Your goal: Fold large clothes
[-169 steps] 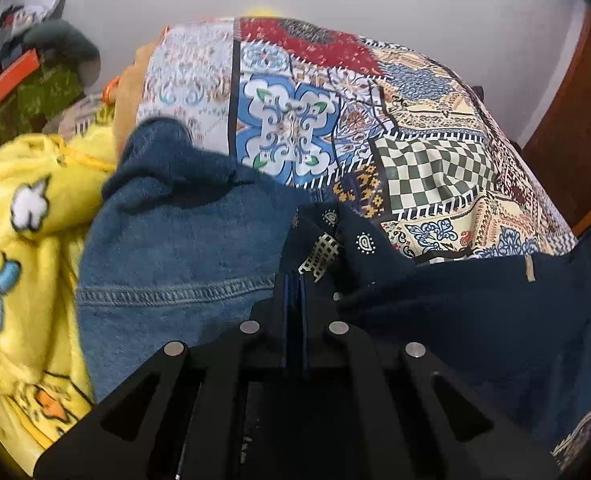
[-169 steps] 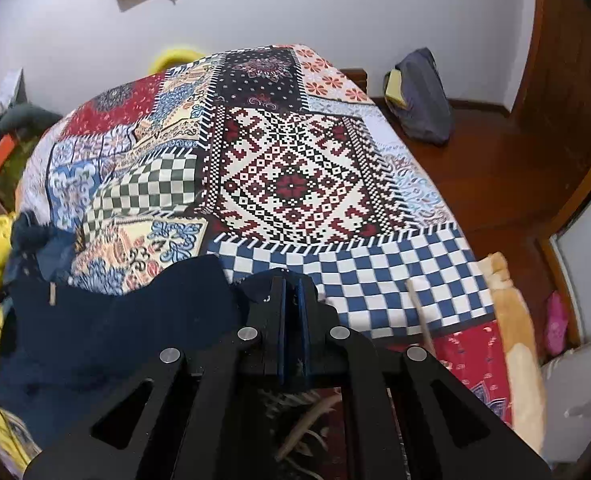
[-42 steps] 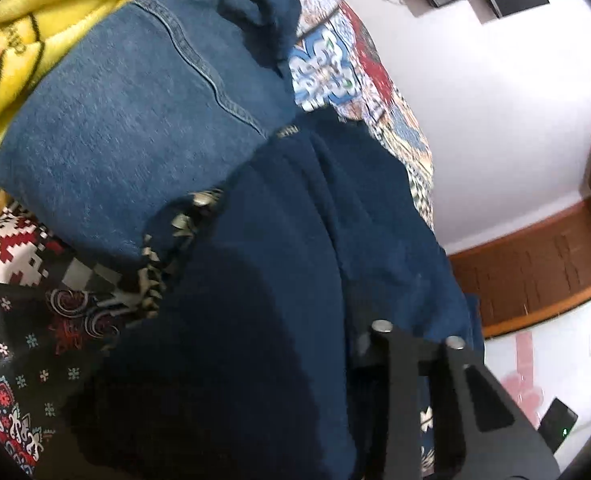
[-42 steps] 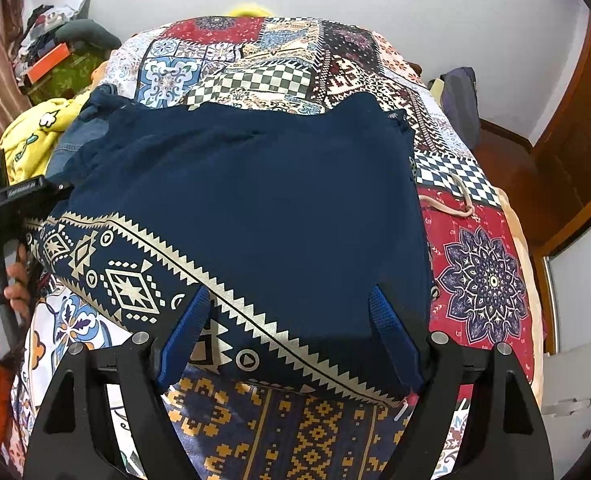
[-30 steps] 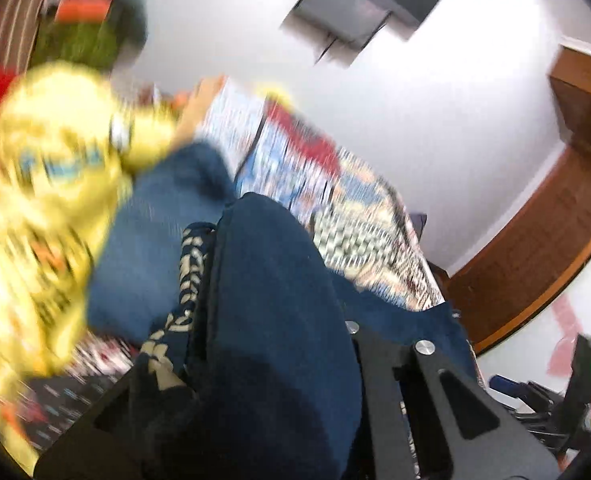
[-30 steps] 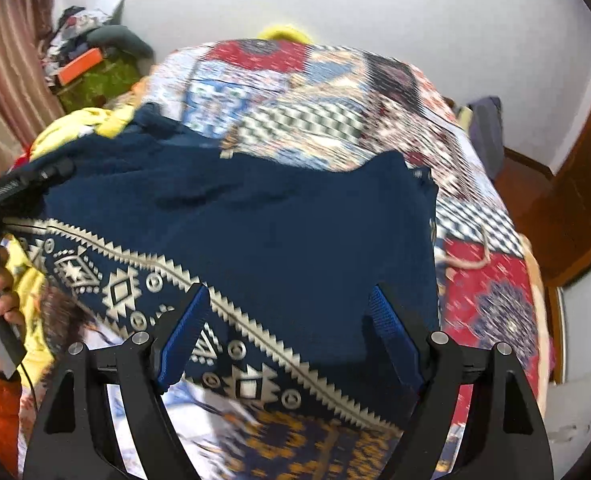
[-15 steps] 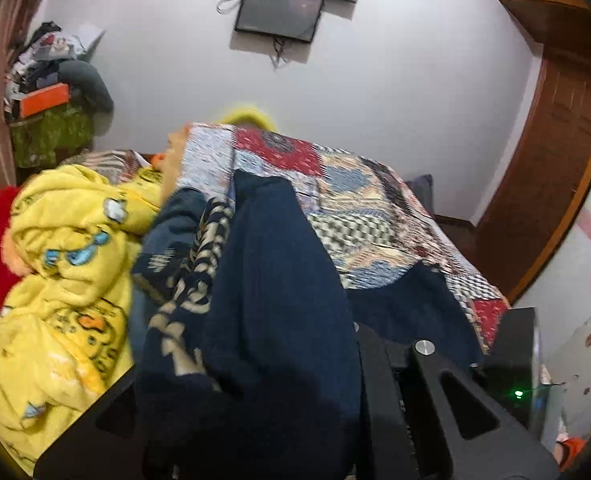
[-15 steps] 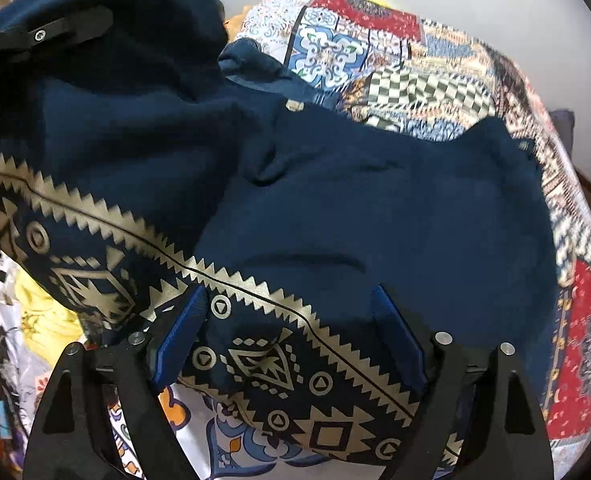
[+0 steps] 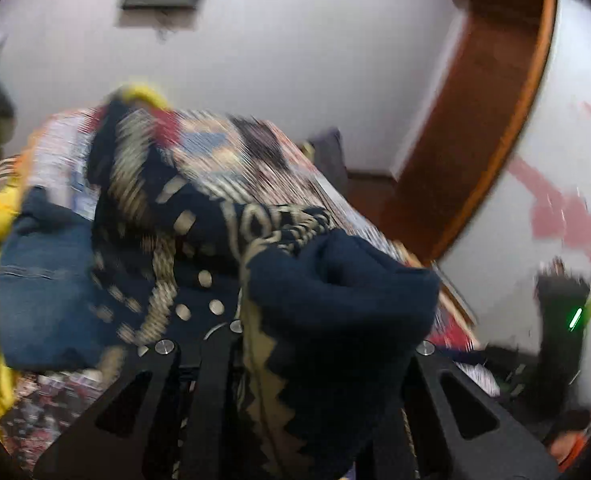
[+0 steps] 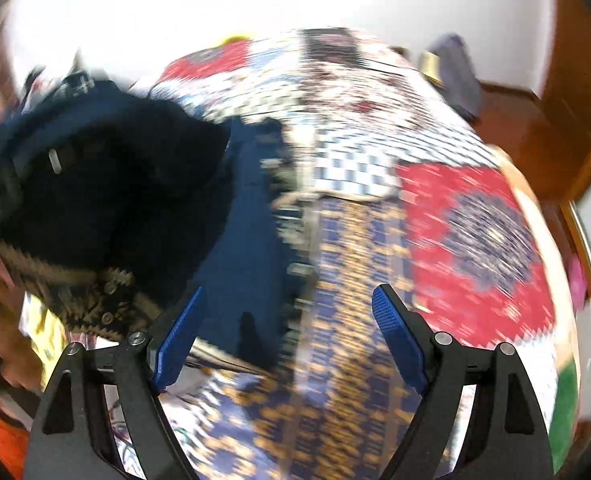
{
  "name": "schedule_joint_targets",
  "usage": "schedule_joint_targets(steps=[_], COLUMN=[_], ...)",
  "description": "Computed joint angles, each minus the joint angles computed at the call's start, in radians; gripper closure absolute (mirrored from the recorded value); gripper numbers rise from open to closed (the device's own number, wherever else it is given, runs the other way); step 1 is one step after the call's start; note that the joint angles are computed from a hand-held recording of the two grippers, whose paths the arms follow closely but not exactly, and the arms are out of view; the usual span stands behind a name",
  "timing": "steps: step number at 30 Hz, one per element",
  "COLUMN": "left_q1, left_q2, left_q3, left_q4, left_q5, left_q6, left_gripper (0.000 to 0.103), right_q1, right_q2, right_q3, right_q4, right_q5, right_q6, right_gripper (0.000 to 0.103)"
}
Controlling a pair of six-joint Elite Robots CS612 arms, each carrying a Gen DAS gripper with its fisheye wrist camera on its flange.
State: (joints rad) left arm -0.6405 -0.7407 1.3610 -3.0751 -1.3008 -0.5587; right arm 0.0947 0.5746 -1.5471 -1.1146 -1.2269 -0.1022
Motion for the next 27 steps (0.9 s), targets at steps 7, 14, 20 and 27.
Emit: schedule_joint_targets(steps=[7, 14, 20, 27], left_q1=[-0.022, -0.017, -0.020, -0.037], left_q2=[0.067, 0.053, 0.016, -0.067], left_q3=[-0.072, -0.053, -0.015, 0.101], left_q4=[0.219, 0.237, 0.228, 0.166], left_q5=[-0.166, -0.218, -0.230, -0.195], left_q6=[0.118, 0.187, 0.180, 0.290], left_gripper=[0.092, 0.085, 0.065, 0.041], right_q1=[-0.032, -0.023, -0.023, -0.011], right_q2=[0.019, 0.026, 0.025, 0.014], right_q3=[-0.043, -0.061, -0.079, -0.083], right_q4=[0.007, 0.007, -0.021, -0.073], right_q5=[-0.075, -0.126, -0.105, -0.062], right_q6=[0.009, -0.062, -0.080, -0.097], right_gripper=[0.021, 0.021, 0.021, 0.021])
